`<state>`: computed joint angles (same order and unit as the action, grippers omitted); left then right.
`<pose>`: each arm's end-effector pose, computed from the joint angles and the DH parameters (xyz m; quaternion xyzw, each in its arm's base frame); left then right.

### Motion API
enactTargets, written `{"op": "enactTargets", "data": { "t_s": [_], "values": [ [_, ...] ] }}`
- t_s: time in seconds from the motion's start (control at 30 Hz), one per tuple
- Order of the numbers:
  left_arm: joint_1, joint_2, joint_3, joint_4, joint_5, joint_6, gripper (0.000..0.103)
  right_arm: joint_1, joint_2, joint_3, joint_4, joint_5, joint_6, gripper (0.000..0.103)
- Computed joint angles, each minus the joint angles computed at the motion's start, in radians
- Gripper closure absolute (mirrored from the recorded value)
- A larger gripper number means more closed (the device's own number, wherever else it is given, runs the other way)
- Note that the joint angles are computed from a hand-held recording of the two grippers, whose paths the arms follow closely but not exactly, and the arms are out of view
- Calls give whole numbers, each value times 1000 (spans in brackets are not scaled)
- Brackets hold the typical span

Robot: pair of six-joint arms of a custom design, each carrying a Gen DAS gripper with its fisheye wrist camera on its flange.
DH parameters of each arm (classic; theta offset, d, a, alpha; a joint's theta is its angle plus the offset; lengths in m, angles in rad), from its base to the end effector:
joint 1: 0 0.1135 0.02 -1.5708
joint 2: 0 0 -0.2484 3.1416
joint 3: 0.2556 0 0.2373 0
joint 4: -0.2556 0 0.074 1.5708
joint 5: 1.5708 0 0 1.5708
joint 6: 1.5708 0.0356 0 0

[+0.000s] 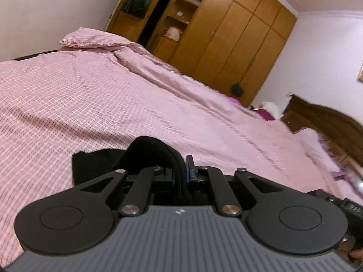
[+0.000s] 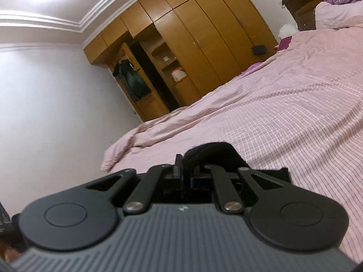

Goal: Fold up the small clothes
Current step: 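Lift the hem with both grippers and fold it toward the collar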

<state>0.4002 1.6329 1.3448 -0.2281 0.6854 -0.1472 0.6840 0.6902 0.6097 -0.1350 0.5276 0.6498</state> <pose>0.3412 0.1199 0.3036 -0.0572 0.8293 -0.2283 0.5068 0.1388 0.0900 0.2906 0.1506 0.7548 0.2148 0.6012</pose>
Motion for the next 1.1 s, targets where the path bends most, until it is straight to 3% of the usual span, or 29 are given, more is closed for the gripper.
{"op": "enactTargets", "data": {
  "t_s": [0.43,0.57,0.73,0.77,0.83,0.9,1.0,1.1],
  "values": [
    [-140,479,338,1,-263,90,94,-257,544,-8,375,-191,-72,95],
    [-144,573,407,-18,-277,90,92,-286,629,9,384,-210,-35,92],
    [-139,571,434,-63,-256,131,88,-331,637,-4,377,-295,6,88],
    [-133,566,442,-82,-245,141,85,-335,627,-3,369,-302,3,86],
    [-125,533,430,-100,-229,153,76,-325,592,-8,344,-280,-8,66],
    [-119,488,400,-105,-227,163,53,-306,547,-21,322,-236,-29,52],
    [-105,418,350,-96,-211,186,41,-307,466,-50,296,-234,-67,49],
    [-94,356,307,-97,-200,214,37,-312,399,-67,258,-241,-80,49]
  ]
}}
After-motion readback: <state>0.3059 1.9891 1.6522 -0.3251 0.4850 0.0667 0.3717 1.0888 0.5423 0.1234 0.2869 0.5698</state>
